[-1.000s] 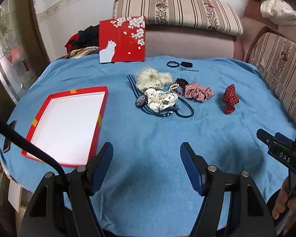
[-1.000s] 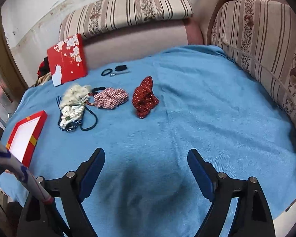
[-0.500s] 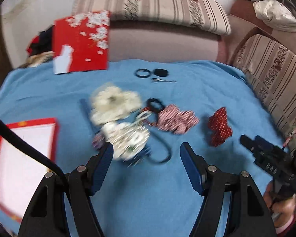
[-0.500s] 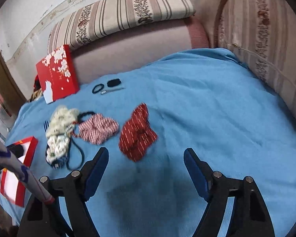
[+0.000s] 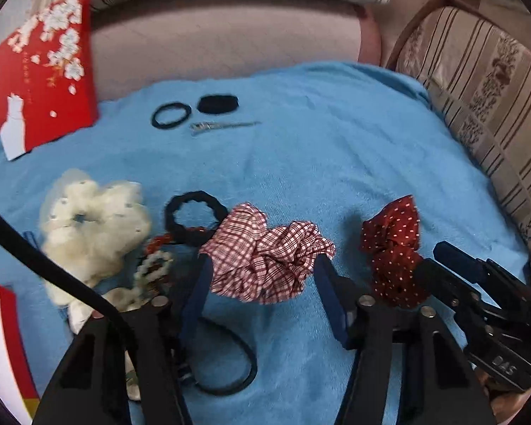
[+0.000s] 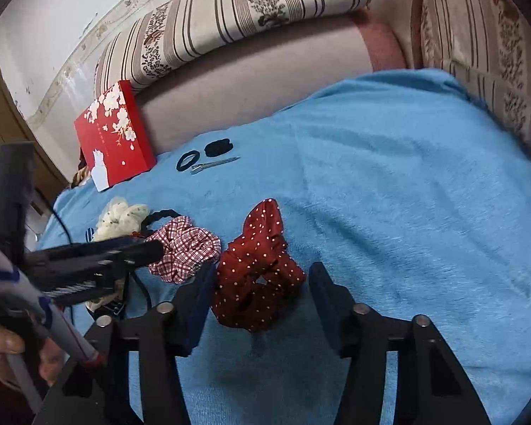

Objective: Organize jewelry
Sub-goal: 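Grasp the plaid scrunchie with left tool while right tool grasps red polka-dot scrunchie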

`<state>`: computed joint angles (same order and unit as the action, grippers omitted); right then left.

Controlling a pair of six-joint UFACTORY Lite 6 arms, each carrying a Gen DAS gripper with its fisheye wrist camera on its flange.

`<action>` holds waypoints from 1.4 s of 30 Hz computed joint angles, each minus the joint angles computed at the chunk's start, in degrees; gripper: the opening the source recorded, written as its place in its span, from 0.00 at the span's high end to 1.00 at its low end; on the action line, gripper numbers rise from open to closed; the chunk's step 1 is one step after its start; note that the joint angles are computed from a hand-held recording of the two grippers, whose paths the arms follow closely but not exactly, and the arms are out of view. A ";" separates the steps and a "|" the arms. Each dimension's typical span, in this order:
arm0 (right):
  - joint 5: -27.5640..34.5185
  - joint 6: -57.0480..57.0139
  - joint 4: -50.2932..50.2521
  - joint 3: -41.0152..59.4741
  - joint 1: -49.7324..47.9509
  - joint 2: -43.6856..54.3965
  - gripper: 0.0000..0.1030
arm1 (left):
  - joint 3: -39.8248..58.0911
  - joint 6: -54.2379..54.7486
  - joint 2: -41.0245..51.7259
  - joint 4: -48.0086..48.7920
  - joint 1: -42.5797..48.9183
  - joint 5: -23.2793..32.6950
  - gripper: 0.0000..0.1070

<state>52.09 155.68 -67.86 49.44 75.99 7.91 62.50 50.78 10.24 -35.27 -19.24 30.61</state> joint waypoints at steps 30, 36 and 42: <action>3.02 8.83 1.48 -10.57 3.35 -10.58 0.49 | -18.81 9.29 -22.35 -7.06 4.26 5.68 0.51; -1.14 8.94 -2.88 -9.29 1.26 -8.07 0.47 | -21.02 9.96 -19.76 -6.21 0.71 3.87 0.45; -4.71 7.60 -3.90 -7.82 -1.05 -4.84 0.47 | -23.12 7.34 -18.57 -5.53 -3.48 0.01 0.45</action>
<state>47.38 163.28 -71.76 41.62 74.93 3.07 39.38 58.12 -8.33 -40.79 -22.72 30.62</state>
